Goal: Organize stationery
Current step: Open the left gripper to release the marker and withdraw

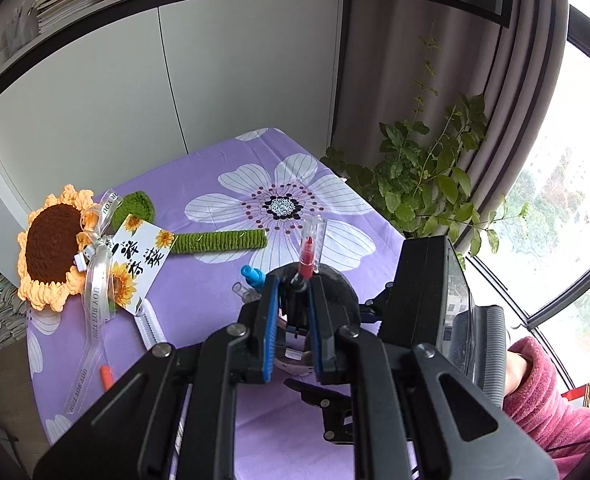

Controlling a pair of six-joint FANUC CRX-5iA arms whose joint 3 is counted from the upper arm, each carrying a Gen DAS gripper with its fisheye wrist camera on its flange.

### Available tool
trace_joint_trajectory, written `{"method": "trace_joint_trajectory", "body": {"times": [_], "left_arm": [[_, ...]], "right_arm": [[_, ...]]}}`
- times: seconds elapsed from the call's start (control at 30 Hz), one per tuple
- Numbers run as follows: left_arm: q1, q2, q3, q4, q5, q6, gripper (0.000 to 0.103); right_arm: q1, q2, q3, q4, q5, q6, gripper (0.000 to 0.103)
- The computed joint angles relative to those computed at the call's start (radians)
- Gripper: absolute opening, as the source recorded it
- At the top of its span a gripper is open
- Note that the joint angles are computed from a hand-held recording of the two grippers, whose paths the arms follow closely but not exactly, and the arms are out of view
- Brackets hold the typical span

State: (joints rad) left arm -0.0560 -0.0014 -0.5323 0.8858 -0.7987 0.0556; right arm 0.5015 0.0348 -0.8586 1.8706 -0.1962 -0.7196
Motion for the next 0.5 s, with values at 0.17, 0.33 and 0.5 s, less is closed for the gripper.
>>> {"method": "trace_joint_trajectory", "body": {"times": [0.17,0.33,0.5], "left_arm": [[0.008,-0.01,-0.011,0.003,0.0,-0.009,0.014],[0.039,-0.03,-0.021,0.048,-0.011,-0.033,0.015],[0.083,-0.047,-0.031,0.096,0.006,-0.038,0.019]], "right_arm": [[0.001,0.004,0.002,0.008,-0.001,-0.01,0.079],[0.0,0.004,0.002,0.012,0.0,-0.013,0.08],[-0.002,0.003,0.002,0.014,0.001,-0.013,0.08]]}}
